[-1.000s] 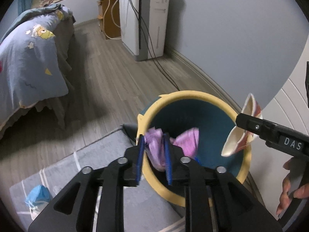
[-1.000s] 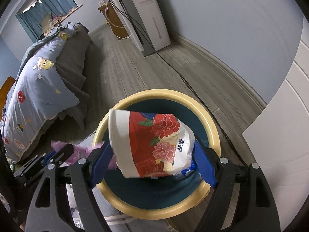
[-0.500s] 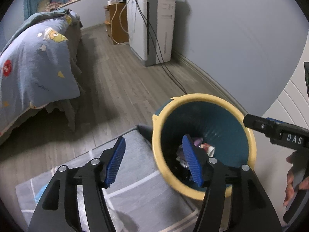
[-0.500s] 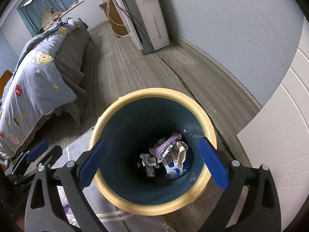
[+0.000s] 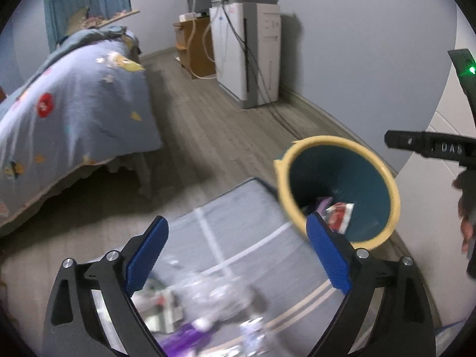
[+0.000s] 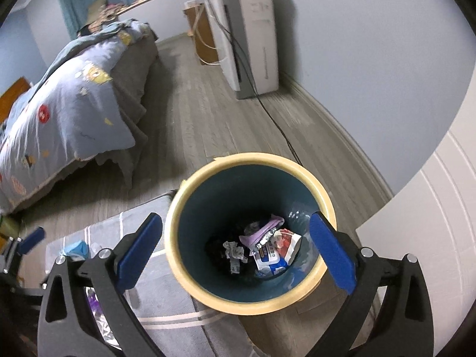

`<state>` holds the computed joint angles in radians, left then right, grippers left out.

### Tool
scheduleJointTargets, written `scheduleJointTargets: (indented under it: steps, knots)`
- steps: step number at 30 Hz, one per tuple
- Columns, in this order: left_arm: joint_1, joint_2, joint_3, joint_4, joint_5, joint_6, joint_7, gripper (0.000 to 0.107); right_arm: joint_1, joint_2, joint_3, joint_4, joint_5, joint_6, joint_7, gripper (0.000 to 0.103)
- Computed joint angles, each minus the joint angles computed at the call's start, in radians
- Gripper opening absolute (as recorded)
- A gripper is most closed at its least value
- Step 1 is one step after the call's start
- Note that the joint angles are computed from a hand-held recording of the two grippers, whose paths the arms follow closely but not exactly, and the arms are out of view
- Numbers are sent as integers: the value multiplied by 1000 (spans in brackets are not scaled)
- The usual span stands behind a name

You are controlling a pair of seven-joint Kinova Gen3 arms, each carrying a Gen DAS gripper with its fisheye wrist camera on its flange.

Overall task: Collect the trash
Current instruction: 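Move both open tools back over the remaining trash on the mat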

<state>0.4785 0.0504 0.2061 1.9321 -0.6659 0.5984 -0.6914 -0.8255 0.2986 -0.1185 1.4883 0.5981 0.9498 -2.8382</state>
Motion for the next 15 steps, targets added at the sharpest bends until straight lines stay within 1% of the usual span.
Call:
scheduleJointTargets:
  steps: [2, 7, 10, 15]
  knots:
    - [-15, -59, -5, 41, -8, 6, 1, 95, -16, 9, -6, -24, 5, 17, 6, 97]
    - [-99, -197, -3, 133, 43, 19, -50, 95, -76, 38, -14, -96, 31, 73, 45, 97]
    - [-146, -249, -3, 177, 73, 19, -70, 95, -103, 53, -17, -128, 32, 83, 65, 97]
    - [-216, -319, -33, 253, 157, -3, -120, 95, -136, 100, -16, -195, -6, 100, 103, 97]
